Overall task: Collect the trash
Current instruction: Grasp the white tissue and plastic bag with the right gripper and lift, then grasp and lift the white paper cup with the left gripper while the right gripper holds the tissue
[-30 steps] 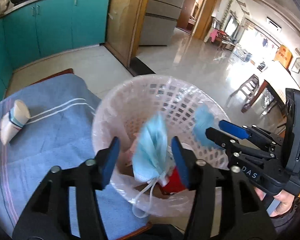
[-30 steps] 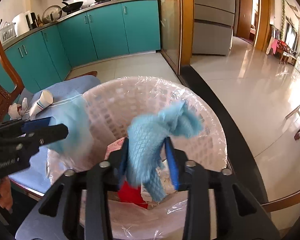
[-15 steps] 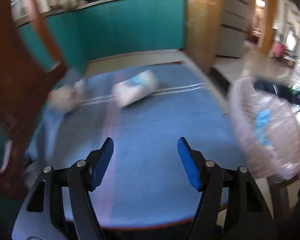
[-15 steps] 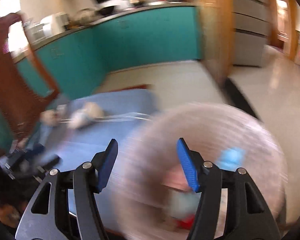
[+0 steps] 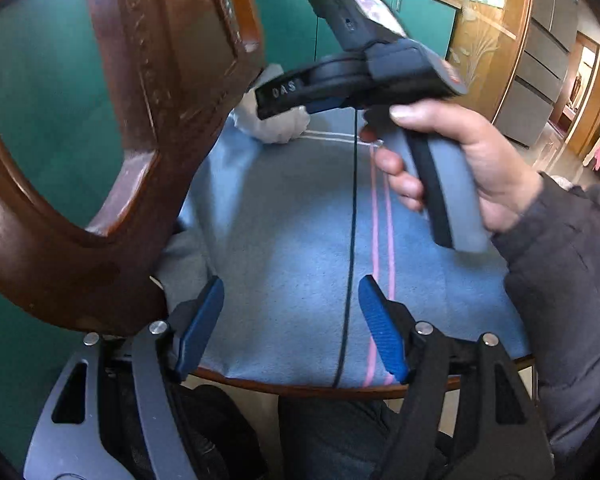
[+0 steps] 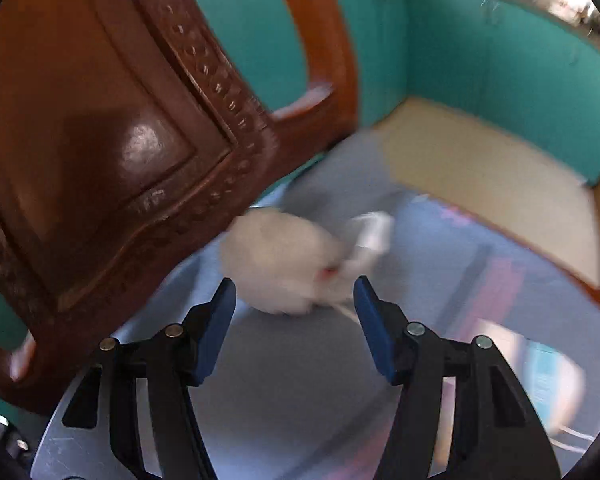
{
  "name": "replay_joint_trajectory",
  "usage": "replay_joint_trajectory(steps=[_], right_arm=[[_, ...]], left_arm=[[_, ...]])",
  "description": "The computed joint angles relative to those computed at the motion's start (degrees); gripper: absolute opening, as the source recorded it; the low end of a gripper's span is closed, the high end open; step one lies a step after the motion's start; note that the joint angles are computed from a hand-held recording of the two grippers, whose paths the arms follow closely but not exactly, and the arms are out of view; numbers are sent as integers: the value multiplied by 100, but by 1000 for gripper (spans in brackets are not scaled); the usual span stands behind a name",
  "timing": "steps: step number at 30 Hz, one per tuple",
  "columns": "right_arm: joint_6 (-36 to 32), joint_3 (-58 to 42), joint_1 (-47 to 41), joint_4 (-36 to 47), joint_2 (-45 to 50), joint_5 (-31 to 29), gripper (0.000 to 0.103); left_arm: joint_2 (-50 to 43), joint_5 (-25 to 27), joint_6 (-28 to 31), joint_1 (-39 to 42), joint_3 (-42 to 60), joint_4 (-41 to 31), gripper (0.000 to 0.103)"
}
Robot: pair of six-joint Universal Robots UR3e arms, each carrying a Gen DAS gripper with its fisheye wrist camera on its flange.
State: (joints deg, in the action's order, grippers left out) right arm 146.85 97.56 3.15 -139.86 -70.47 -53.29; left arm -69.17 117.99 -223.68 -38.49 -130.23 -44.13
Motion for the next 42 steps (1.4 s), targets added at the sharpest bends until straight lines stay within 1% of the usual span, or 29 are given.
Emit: replay_joint_trajectory(steps=[1,2,3,4,6,8,9,10,11,13,14,15,17,18,19,20,21,22,23,25,28,29,30,31,34,35,36,40,42], right_arm=[[-17,-92,-5,77,95,76,55],[-112,-169,-66,283,164,265,34],[-304,-221,-166,619,170,487,25],[-432,-182,-257,773,122,600,11],[-547,103,-450,812,-177,630,8],[-850,664,-982,1069,-935,945,7],[-1033,872,-1259,1284,-1292,1133,7],[-1351,1123,-1731,1735,-1870,1377,7],[-1634,1241,-2167,2237,-2356,1570,7],[-2554,1219,-3277,3824,-3315,1931,7],[-3139,1123,-3877,4686,-3702,2048,7],[-3435,1064,-4258,5166,-3981,2073,7],[-4581,761,-5433,6616,-4441,1961,7],[-5108,617,-5966,7210,-4538,1810,7],[-5307,629,-6259,7351,-4582,1726,7],[-5553,663,-6679,7503,-4673,1567,7],[-5722,703,-7023,7538,-4721,1377,7],[-5661,807,-7127,7424,-4792,1397,7],[-5846,873,-7426,7515,-4797,1306,7],[-6023,1006,-7797,7572,-4747,1136,7],[-6020,1303,-8166,7365,-4635,918,7],[-5962,1358,-8200,7273,-4545,856,7],[-5929,1408,-8225,7213,-4471,792,7],[-5880,1422,-8209,7145,-4397,760,7],[-6058,1321,-8323,7367,-4276,696,7],[-6120,1307,-8335,7447,-4290,693,7],[-6183,1325,-8351,7499,-4334,685,7],[-6135,1418,-8260,7423,-4408,677,8],[-6163,1408,-8264,7432,-4371,665,8]], left_arm=[[-5,-9,26,14,-14,20,71],[-4,-35,63,33,-25,50,71],[4,-72,118,74,-46,108,71],[6,-105,175,110,-57,173,71],[-20,-171,302,152,-29,269,71],[-203,-299,614,342,-1,607,71],[-294,-358,757,420,43,738,72],[-477,-475,1019,562,154,960,78],[-655,-522,1182,620,249,1148,84],[-1075,-698,1658,806,544,1584,88],[-1303,-931,1984,976,712,1853,96],[-1474,-1114,2223,1110,862,1974,99],[-2116,-1606,2849,1383,1537,2017,100],[-2441,-1683,3001,1420,1933,1879,100],[-2949,-1729,3198,1462,2533,1650,100],[-3274,-1633,3214,1392,2966,1394,100],[-3719,-1544,3185,1346,3539,1136,100],[-3923,-1494,3046,1264,3871,923,100],[-4153,-1498,2892,1253,4147,835,100],[-4425,-1613,2553,1240,4440,859,100],[-4654,-1470,2079,1093,4631,1153,100],[-4736,-1464,2023,1035,4716,1281,100],[-4885,-1361,2048,940,4962,1188,100],[-5161,-1210,2124,875,5379,930,100],[-6095,-428,2399,565,7043,-527,100],[-6356,-276,2404,520,7454,-881,100],[-6535,-310,2426,531,7700,-1058,100],[-6782,-491,2526,574,7871,-1173,100],[-6654,-607,2583,566,7553,-1030,93]])
